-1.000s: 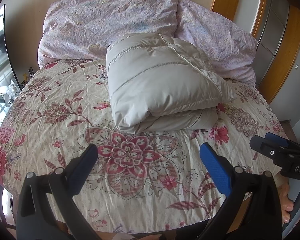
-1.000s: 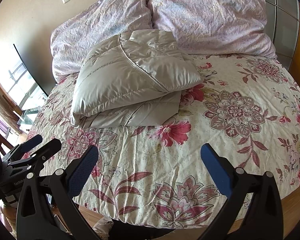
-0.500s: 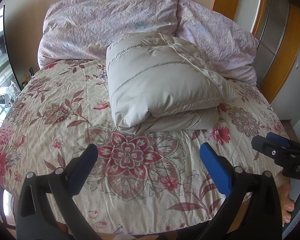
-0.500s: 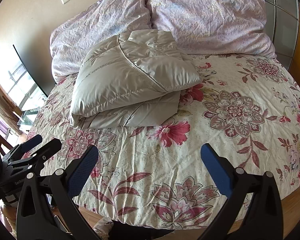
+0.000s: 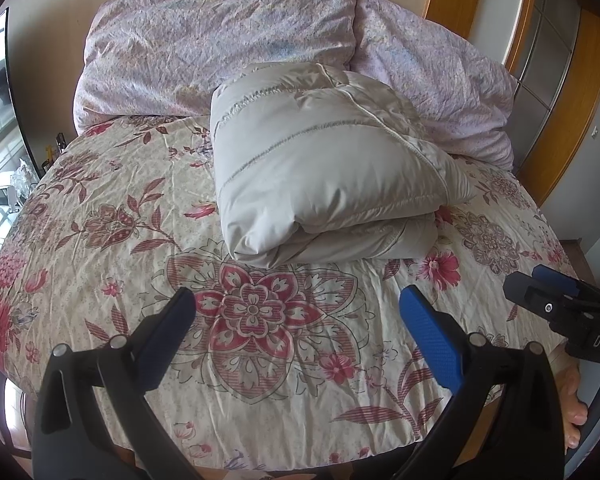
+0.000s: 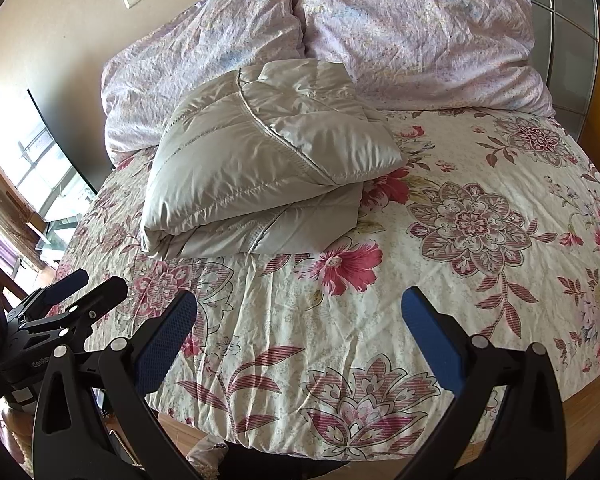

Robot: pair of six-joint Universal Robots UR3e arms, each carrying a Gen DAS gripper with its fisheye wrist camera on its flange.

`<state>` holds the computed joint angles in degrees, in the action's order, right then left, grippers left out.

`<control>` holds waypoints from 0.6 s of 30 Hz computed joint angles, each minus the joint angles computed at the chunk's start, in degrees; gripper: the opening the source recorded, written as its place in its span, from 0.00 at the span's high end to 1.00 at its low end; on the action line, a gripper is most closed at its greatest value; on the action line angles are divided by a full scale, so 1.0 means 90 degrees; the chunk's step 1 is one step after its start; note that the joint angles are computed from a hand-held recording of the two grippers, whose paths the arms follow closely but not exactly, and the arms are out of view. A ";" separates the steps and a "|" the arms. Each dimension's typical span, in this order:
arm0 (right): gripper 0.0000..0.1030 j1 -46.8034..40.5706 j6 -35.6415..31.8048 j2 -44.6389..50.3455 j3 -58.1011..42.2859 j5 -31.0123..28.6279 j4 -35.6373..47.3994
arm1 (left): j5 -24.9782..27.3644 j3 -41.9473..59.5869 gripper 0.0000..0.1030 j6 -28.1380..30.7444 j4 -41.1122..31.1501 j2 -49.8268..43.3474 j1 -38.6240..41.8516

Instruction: Fold large clothes

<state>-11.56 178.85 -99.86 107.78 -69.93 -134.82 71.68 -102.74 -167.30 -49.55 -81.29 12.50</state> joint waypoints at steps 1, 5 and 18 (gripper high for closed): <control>0.01 -0.0001 0.0000 0.0007 -0.0001 0.0004 -0.0004 | 0.0012 0.0000 0.02 -0.0010 0.0009 -0.0009 -0.0010; 0.01 -0.0001 0.0003 0.0002 0.0000 0.0004 -0.0001 | 0.0005 -0.0008 0.02 -0.0005 0.0014 -0.0005 -0.0004; 0.01 0.0006 0.0006 0.0004 0.0021 0.0002 -0.0028 | -0.0036 0.0022 0.02 -0.0011 -0.0017 -0.0044 0.0000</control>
<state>-11.51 178.90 -99.82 107.97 -69.91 -135.07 71.36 -102.55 -167.39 -49.70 -81.68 12.50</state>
